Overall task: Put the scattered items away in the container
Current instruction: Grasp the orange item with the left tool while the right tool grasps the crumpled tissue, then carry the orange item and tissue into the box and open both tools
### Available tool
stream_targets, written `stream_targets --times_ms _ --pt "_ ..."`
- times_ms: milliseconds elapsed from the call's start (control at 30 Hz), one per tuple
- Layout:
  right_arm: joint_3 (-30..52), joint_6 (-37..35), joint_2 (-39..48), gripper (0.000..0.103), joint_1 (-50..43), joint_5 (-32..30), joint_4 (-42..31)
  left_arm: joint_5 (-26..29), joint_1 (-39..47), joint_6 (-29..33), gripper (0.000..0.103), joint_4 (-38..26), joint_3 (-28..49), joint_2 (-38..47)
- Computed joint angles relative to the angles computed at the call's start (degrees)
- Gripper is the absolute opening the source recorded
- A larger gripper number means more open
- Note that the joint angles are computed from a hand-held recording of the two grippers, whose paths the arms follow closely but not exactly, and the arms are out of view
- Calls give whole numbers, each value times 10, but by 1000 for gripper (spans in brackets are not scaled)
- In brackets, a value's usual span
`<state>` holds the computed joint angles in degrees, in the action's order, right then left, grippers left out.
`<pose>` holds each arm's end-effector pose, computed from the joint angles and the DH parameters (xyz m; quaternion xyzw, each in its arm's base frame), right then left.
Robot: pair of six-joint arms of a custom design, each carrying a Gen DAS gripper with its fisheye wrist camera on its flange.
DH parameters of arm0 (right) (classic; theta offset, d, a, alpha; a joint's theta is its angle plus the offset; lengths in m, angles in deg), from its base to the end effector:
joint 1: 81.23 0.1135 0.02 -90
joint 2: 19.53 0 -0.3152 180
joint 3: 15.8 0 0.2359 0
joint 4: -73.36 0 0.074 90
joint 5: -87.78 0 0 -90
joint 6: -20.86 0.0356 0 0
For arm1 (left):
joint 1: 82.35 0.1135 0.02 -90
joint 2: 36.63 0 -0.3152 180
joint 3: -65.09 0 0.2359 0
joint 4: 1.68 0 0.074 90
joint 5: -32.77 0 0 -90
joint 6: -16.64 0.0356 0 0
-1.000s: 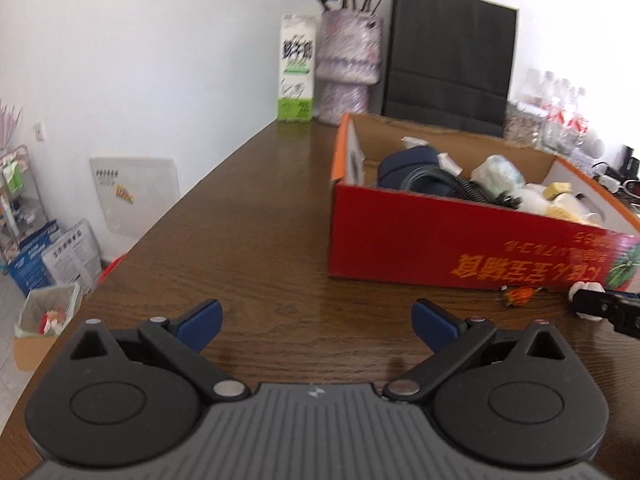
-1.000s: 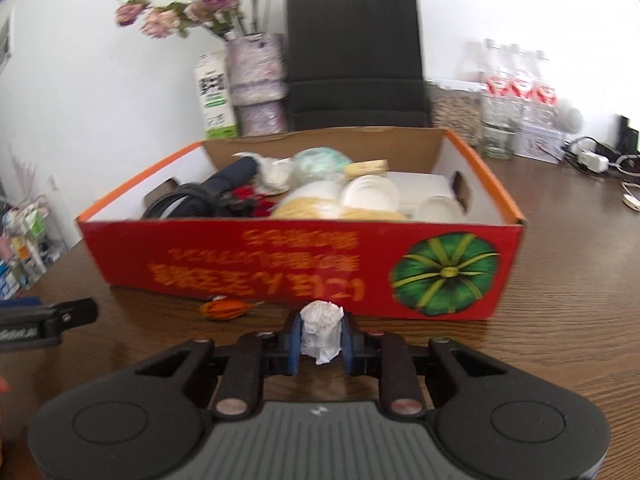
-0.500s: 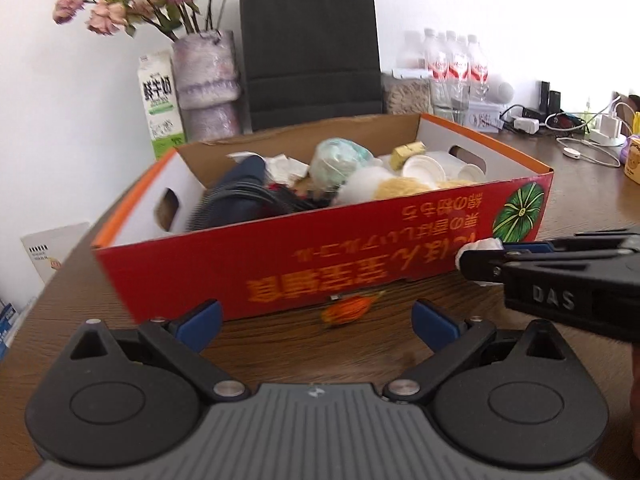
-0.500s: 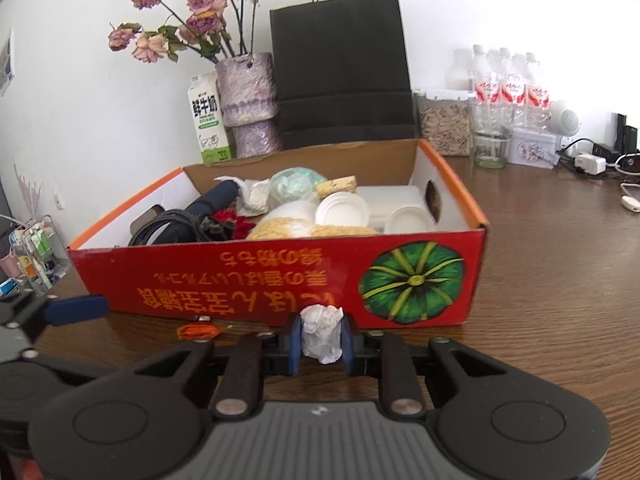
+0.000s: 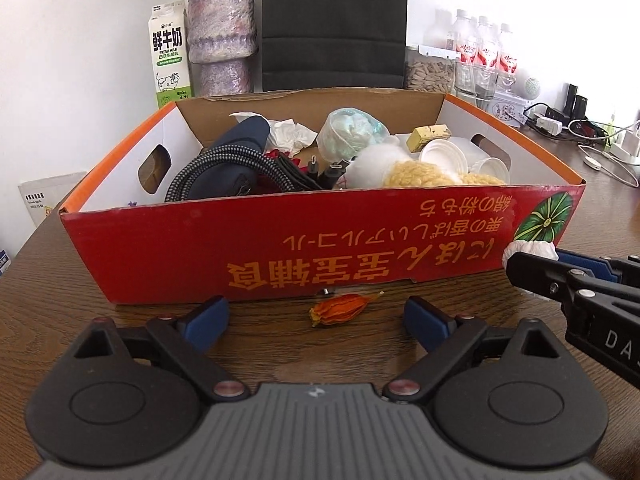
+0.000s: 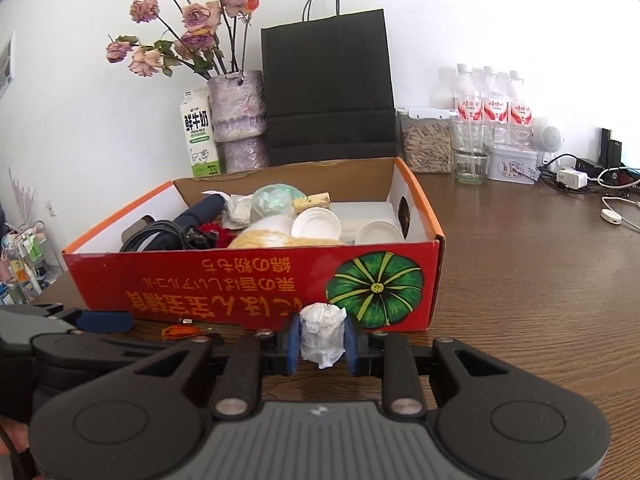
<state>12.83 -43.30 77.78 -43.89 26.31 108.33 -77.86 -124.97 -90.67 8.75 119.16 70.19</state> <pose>0.1959 0.1281 0.1480 0.0300 0.8619 0.0544 0.5032 0.2538 -0.2165 0.1552 0.1265 0.8939 -0.0567 0.4263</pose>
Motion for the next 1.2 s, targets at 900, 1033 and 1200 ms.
stream_targets --times_ms 900,1033,1200 --pt "-59 -29 -52 21 62 43 119 -55 -52 79 13 216 -183 -150" --pt "-14 -72 -120 21 64 55 63 -41 -17 93 13 211 -149 -178" --pt "81 -96 -121 21 17 40 -3 -20 30 109 13 243 -91 -154"
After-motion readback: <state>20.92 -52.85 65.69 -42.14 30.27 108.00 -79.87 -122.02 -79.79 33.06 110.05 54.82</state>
